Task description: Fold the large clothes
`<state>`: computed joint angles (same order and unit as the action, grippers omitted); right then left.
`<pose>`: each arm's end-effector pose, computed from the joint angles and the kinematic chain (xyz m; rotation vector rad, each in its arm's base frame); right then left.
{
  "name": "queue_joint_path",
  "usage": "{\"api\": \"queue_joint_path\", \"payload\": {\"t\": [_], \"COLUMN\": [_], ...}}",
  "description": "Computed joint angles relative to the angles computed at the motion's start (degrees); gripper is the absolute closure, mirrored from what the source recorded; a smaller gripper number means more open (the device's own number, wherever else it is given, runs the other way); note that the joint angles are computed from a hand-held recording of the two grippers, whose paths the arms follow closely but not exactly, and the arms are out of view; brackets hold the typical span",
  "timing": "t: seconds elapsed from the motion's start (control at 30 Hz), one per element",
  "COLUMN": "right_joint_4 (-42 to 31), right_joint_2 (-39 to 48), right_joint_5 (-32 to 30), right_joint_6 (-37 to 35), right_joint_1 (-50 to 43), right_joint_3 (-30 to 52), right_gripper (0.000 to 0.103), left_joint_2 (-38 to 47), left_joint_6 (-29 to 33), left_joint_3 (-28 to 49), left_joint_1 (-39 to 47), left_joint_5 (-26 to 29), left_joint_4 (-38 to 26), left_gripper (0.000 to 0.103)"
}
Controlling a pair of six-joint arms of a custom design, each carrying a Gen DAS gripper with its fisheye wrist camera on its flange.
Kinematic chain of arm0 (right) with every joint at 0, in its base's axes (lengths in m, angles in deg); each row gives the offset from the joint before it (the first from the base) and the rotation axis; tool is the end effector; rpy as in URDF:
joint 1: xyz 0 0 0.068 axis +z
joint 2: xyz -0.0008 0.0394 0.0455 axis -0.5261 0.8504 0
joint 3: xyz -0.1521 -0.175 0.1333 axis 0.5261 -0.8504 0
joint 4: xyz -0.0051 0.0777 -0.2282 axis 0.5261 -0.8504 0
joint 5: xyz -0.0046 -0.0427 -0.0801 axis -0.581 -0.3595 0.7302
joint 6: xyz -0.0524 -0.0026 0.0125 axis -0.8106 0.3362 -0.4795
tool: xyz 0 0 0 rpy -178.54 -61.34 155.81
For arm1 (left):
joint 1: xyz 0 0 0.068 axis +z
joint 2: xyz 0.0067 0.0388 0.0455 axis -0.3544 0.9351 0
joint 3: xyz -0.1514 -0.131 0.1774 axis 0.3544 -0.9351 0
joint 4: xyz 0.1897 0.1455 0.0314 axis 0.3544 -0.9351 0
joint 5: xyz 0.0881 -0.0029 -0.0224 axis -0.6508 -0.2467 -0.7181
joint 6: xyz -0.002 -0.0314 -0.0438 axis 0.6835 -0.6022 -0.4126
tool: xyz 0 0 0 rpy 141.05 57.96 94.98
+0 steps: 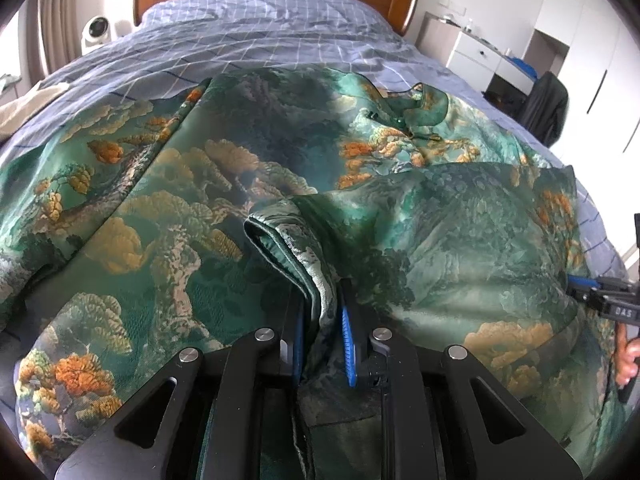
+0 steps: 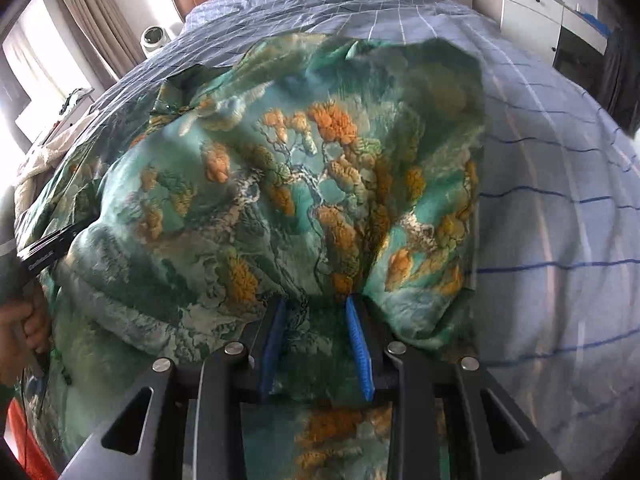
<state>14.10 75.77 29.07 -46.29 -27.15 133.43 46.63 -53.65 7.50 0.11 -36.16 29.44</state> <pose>0.3507 0.0382 0.1715 -0.4648 2.6322 0.3462 0.2665 0.0901 0.1647 -0.1996 2.4496 -0.1822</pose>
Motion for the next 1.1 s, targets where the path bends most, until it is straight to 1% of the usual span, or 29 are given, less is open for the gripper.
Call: {"api": "queue_joint_path", "payload": {"t": [0.13,0.3,0.33,0.37,0.4,0.47,0.53,0.57,0.6,0.63,0.67,0.7,0.73,0.77,0.8,0.83,0.87,0.9,1.0,1.07,1.1], "right_joint_4": [2.65,4.05,4.75,5.81,7.42,10.02,10.87,11.29,11.59,12.25,12.05,11.18,10.58,9.43,7.86,5.86,4.84,3.51,-1.79,-3.86,-5.55], "right_joint_2": [0.31,-0.42,-0.81,-1.48,-2.21,-5.28,-8.48,-11.52,-13.33,-17.53,-21.1,-24.63,-27.27,-31.89,-35.91,-40.59,-43.3,-46.09,-55.36,-58.82,-61.13], "right_joint_5": [-0.33,1.11,1.83,2.64,3.75,6.43,9.8,12.65,13.94,15.9,16.28,15.17,13.96,12.38,11.43,11.45,12.0,12.7,13.95,15.25,16.16], "right_joint_6": [1.47,1.68,2.01,2.16,2.79,3.27,4.46,5.98,6.84,8.62,9.67,10.27,10.43,10.55,9.97,9.45,9.47,9.67,10.42,11.87,13.02], "right_joint_1": [-0.05,0.46,0.89,1.27,2.21,3.25,4.51,5.6,6.03,6.78,7.11,6.94,6.67,6.79,6.7,7.43,8.48,9.69,12.54,14.53,16.08], "right_joint_3": [-1.05,-2.16,-2.78,-3.72,-5.04,-8.28,-10.61,-12.67,-13.87,-16.79,-18.95,-20.7,-22.04,-24.29,-25.98,-27.83,-29.01,-30.13,-34.07,-35.73,-36.61], "right_gripper": [0.073,0.073,0.073,0.072,0.072,0.07,0.07,0.069,0.065,0.06,0.042,0.03,0.029,0.029,0.029,0.029,0.029,0.029,0.029,0.029,0.029], "left_joint_2": [-0.06,0.18,0.0,-0.39,-0.95,-3.95,-9.09,-12.22,-14.9,-17.81,-19.82,-22.33,-23.65,-25.12,-25.41,-25.23,-24.04,-22.64,-17.01,-11.56,-8.11], "left_joint_6": [0.06,0.24,0.24,0.23,0.0,-0.21,1.25,3.31,5.8,9.05,11.54,15.24,17.72,22.04,25.12,27.54,30.87,32.41,35.01,33.91,32.26], "left_joint_3": [-0.44,0.27,0.64,1.08,1.46,1.2,-0.63,-1.73,-2.49,-3.16,-3.49,-3.79,-3.96,-3.54,-2.95,-2.36,-0.93,0.18,3.97,7.77,10.41], "left_joint_1": [0.01,1.37,1.78,2.37,2.83,4.38,5.43,6.16,7.19,8.91,10.58,13.61,15.89,20.41,24.09,27.28,32.4,35.49,43.93,48.15,50.22], "left_joint_5": [-0.16,2.39,3.0,3.79,4.41,5.97,5.44,4.91,4.87,5.22,5.68,6.82,7.72,9.36,10.6,11.7,13.38,14.14,15.82,15.89,16.4], "left_joint_4": [0.71,-0.42,-1.23,-2.43,-3.8,-7.31,-10.62,-12.7,-14.91,-17.81,-20.09,-23.24,-25.08,-28.44,-30.53,-32.03,-34.2,-35.03,-35.55,-34.32,-33.86], "left_gripper": [0.086,0.086,0.082,0.073,0.066,0.033,0.019,0.017,0.017,0.017,0.015,0.014,0.012,0.011,0.011,0.01,0.009,0.009,0.009,0.009,0.009]}}
